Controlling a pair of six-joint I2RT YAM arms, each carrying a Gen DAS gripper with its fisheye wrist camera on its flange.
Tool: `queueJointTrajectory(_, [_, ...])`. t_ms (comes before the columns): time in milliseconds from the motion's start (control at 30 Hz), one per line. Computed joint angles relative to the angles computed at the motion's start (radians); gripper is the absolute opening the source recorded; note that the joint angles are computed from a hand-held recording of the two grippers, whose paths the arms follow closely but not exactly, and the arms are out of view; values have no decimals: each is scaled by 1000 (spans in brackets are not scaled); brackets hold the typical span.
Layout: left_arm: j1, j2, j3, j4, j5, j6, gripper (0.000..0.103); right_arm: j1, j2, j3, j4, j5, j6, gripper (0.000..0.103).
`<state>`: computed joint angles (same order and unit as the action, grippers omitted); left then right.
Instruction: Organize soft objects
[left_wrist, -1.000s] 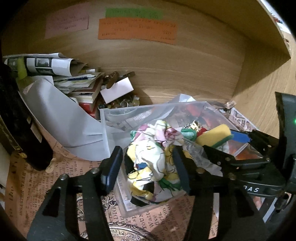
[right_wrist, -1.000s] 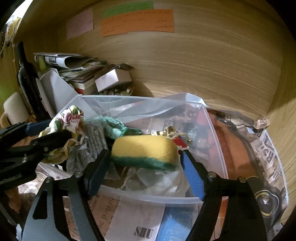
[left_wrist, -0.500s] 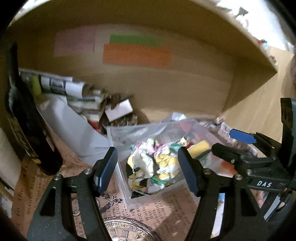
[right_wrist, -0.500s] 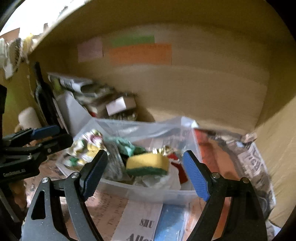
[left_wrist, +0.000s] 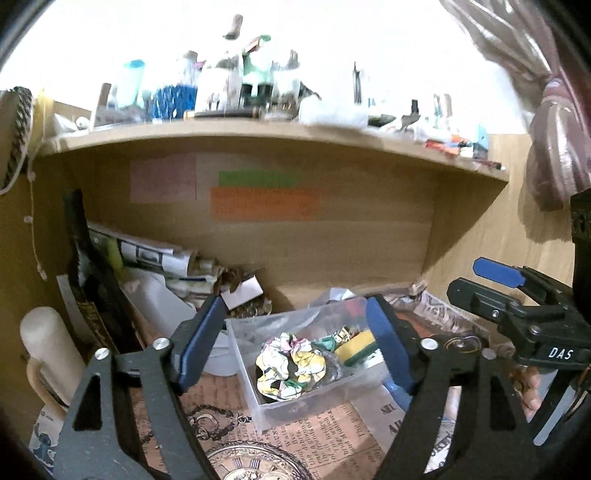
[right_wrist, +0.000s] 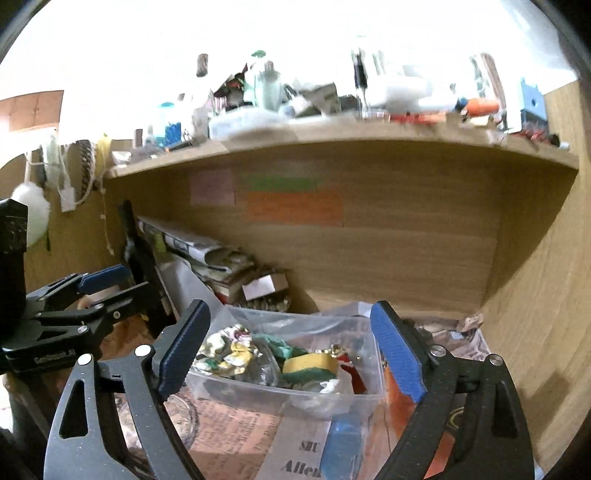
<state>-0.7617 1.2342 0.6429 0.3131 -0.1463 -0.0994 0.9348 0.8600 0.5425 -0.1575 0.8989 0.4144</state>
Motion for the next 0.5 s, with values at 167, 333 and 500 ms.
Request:
queueJointTrajectory(167, [-44,-77,-42,6,-52,16,92,83,-22,-5,-11,90,22,98])
queueJointTrajectory(333, [-72,-114,-64,7,-85,17,100,143,-37,-7,-32,149,56,103])
queueJointTrajectory(500, [-83,-138,-76,-3,-98,12,102,166,-43,-8,-52,167,80,103])
